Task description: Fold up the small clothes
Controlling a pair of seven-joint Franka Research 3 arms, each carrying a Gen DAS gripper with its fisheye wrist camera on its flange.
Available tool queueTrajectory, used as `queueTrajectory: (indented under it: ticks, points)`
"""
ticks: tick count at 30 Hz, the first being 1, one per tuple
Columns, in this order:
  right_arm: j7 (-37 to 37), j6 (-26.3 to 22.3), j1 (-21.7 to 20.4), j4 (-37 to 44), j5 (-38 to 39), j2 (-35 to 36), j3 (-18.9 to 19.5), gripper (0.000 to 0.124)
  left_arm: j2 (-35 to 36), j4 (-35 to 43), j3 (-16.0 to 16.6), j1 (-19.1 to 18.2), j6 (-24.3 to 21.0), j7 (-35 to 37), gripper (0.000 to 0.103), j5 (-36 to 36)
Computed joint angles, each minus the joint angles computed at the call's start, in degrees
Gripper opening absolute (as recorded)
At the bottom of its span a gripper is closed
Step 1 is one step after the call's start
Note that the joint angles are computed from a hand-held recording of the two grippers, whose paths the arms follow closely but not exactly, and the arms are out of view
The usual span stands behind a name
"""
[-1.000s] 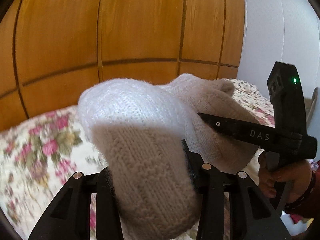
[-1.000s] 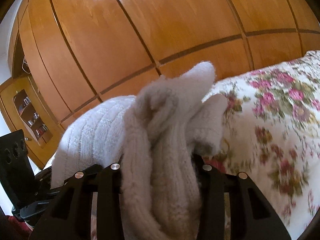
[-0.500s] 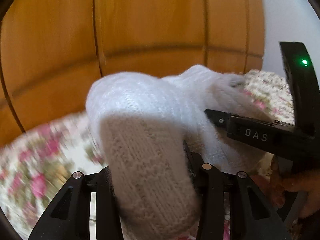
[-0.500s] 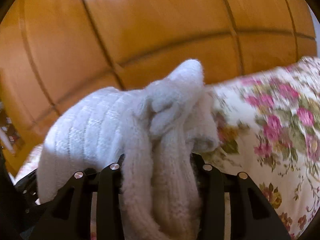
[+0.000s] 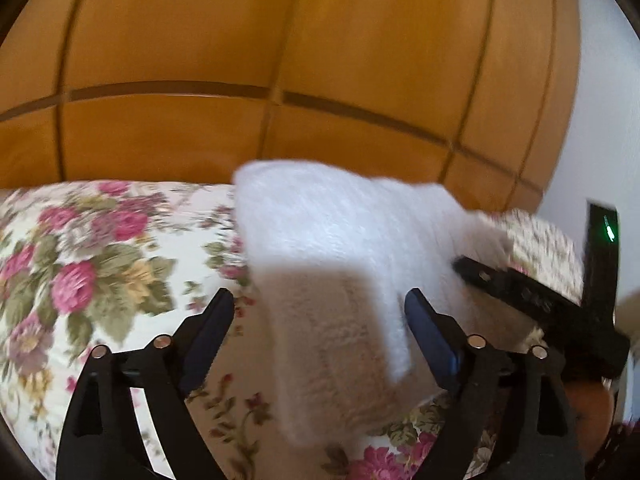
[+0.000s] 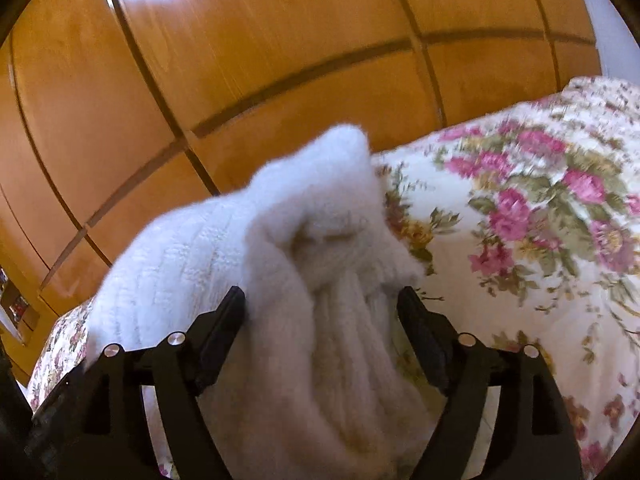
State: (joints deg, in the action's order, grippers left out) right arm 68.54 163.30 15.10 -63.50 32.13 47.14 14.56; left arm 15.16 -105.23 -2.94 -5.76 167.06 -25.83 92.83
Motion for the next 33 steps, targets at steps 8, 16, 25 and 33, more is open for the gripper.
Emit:
queueTrajectory:
  ticks: [8,16,25,33]
  points:
    - [32.15,-0.36,16.5,-8.76,-15.87,-4.93,-27.88,0.088,2.37,-1.25,-4.35,2.88,-2.57,30.27,0.087,-33.25]
    - [35.06,-0.94,18.49,-6.86,-19.47,-3.11,-31.04,0.092,-0.57,-2.24,1.09,-5.65,-12.4,24.43,0.096,-26.46]
    - [46.53,18.39,30.16,-24.05,-28.66,-10.01,-44.15,0.101,-5.16,-6.29,-2.22,-6.56,-21.23,18.01,0.099,-20.17]
    - [42.28,26.66,35.59,-34.28,-23.27,-14.96,-47.91,0.101,-8.4,-9.97,-4.44,-5.93,-23.75,14.57,0.099,-20.91]
